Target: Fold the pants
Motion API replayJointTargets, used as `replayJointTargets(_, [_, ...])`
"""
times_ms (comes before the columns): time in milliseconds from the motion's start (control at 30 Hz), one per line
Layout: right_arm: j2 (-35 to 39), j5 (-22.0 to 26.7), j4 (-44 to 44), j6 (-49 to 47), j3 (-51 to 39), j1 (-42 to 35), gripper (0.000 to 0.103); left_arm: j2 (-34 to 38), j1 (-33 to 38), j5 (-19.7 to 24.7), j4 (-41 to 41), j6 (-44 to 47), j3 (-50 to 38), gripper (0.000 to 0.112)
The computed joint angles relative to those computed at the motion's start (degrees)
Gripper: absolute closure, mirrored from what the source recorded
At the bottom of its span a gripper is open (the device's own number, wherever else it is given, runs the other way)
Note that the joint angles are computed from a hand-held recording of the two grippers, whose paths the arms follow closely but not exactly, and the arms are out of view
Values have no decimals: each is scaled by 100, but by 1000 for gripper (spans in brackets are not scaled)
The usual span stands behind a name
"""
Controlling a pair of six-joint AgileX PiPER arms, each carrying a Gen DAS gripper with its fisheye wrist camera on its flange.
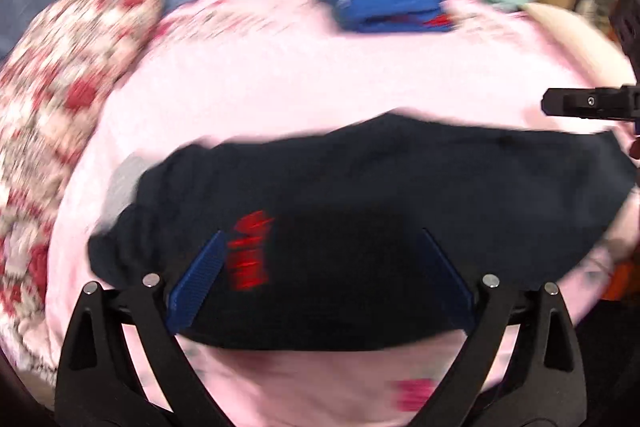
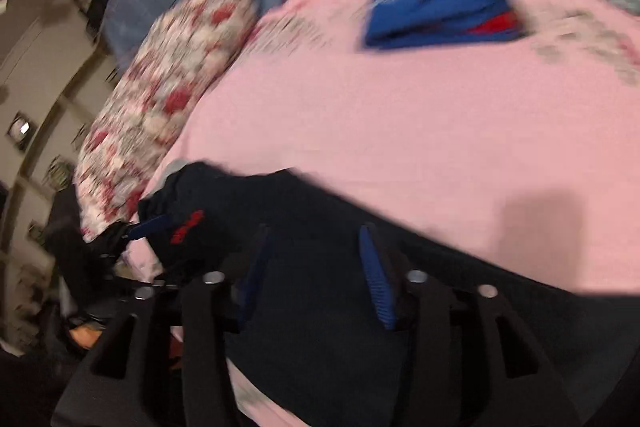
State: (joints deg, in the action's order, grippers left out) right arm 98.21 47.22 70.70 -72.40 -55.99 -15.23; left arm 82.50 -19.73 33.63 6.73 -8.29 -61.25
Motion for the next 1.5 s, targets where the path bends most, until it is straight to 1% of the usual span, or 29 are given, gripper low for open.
replayJointTargets(33, [-390, -208, 231, -447, 503, -573, 32, -41, -187, -4, -140, 128, -86, 15])
replayJointTargets(67, [-626, -257, 440, -890, 842, -1137, 25, -17, -393, -13, -306, 259, -225, 15])
replayJointTargets(133, [-937, -617, 415, -1096, 1308, -2283, 24, 248, -867, -57, -724, 557, -639, 13])
replayJointTargets(167, [-863, -604, 362, -1314, 1356, -2856, 24, 467, -1088, -18, -741, 523, -885, 13])
replayJointTargets(233, [-531, -404, 61, -1277, 1283, -3938, 23, 1053, -1531, 170, -1007, 584, -1503, 13])
replayJointTargets(267, [-385, -356, -91, -1209, 1237, -4218, 23, 1306, -1717, 238, -1085, 589, -1759, 13])
replayJointTargets(333, [25, -153, -224, -1298, 1149, -4656, 23, 1819, -2140, 399, -761, 288, -2267, 13])
replayJointTargets(400, [247, -119, -114, -1529, 1210, -4700, 24, 2220, -2432, 606, -385, -34, -2653, 13])
replayJointTargets(500, [478, -259, 179, -1845, 1330, -4375, 25, 2656, -2600, 892, 347, -751, -2958, 13])
replayJointTargets(533, [573, -368, 186, -1813, 1297, -4248, 30, 2750, -2594, 976, 527, -971, -2992, 13])
replayJointTargets(567, [685, -506, 217, -1796, 1270, -4103, 32, 2839, -2492, 1026, 478, -1017, -3009, 12])
replayJointTargets(600, [672, -633, 467, -2008, 1349, -4011, 37, 2811, -2325, 849, 199, -941, -2852, 12])
replayJointTargets(633, [699, -662, 544, -2119, 1354, -3955, 51, 2752, -2251, 706, 150, -971, -2724, 12])
replayJointTargets(667, [655, -611, 515, -2136, 1386, -3915, 75, 2732, -2251, 679, 310, -1134, -2679, 12])
replayJointTargets(700, [759, -371, 296, -2041, 1276, -3908, 77, 2743, -2249, 678, 298, -1139, -2697, 12])
replayJointTargets(767, [707, -267, 343, -2188, 1334, -3948, 83, 2779, -2273, 689, 366, -1187, -2734, 12])
replayJointTargets(867, [751, 454, 393, -2076, 1238, -4299, 85, 2763, -2200, 648, 183, -1037, -2738, 12])
replayJointTargets(933, [507, 900, 410, -1903, 1219, -4414, 85, 2640, -2098, 546, 46, -971, -2596, 12])
replayJointTargets(1000, [3, 1151, 372, -1813, 1303, -4200, 85, 2382, -1974, 452, 84, -1132, -2373, 12])
replayJointTargets(1067, [-597, 1338, 388, -1749, 1424, -3693, 85, 2037, -1789, 295, 102, -1254, -2091, 12])
replayJointTargets(1133, [-1067, 1389, 445, -1664, 1511, -2970, 85, 1602, -1586, 154, 304, -1489, -1691, 12])
replayJointTargets(1200, [-1237, 1308, 573, -1543, 1465, -1959, 85, 1148, -1364, 81, 603, -1785, -1264, 12])
replayJointTargets(1267, [-1095, 914, 719, -1602, 1395, -814, 85, 743, -1149, 52, 959, -2142, -846, 12])
replayJointTargets(1333, [-795, 164, 806, -1540, 1337, 280, 84, 396, -831, 47, 1193, -2402, -433, 12])
replayJointTargets(1367, [-468, -218, 616, -1394, 1193, 853, 80, 293, -651, 25, 1147, -2402, -268, 12])
replayJointTargets(1400, [-144, -622, 422, -1239, 1075, 1358, 78, 223, -441, 25, 979, -2285, -126, 12])
replayJointTargets(1433, [92, -924, 457, -1314, 1104, 1692, 72, 194, -268, 29, 771, -2104, -51, 12])
replayJointTargets(1467, [98, -1042, 722, -1617, 1215, 1797, 59, 151, -132, -2, 601, -1958, 57, 12])
replayJointTargets(1500, [-60, -1015, 910, -1929, 1381, 1821, 58, 136, -61, -54, 486, -1833, 109, 12])
